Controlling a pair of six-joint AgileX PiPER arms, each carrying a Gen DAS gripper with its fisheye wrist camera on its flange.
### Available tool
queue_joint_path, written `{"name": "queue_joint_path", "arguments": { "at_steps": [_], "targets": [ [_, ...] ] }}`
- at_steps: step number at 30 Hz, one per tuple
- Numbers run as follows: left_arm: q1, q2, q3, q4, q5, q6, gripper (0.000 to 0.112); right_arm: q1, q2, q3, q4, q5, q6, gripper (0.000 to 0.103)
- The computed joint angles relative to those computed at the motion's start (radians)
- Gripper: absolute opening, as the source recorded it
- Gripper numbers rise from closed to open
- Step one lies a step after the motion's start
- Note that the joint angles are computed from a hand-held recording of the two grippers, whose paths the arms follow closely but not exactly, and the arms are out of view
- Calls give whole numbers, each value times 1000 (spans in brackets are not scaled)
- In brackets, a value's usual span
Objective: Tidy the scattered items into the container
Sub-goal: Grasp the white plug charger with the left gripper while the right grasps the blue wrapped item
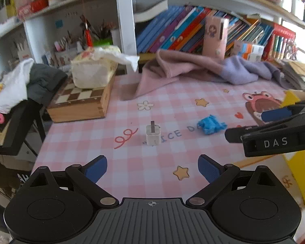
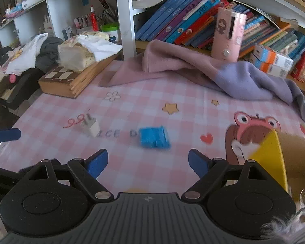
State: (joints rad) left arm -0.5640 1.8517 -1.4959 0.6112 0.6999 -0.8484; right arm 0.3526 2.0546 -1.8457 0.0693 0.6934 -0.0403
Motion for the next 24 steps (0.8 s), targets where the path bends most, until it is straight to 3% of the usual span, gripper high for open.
{"name": "queue_joint_path", "arguments": {
  "at_steps": [7, 14, 21, 24],
  "targets": [
    [63, 130, -117, -42, -57, 91, 95, -5, 225, -318, -9, 127, -17, 80],
    [116, 261, -249, -142, -72, 199, 63, -31, 401, -574, 49, 215, -2, 73],
    [144, 321, -296, -198, -90, 235, 52, -39, 563, -851, 42, 371, 32, 66],
    [146, 331, -302, -210, -98, 256, 44, -39, 563, -844, 36, 358, 24, 57]
  ]
}}
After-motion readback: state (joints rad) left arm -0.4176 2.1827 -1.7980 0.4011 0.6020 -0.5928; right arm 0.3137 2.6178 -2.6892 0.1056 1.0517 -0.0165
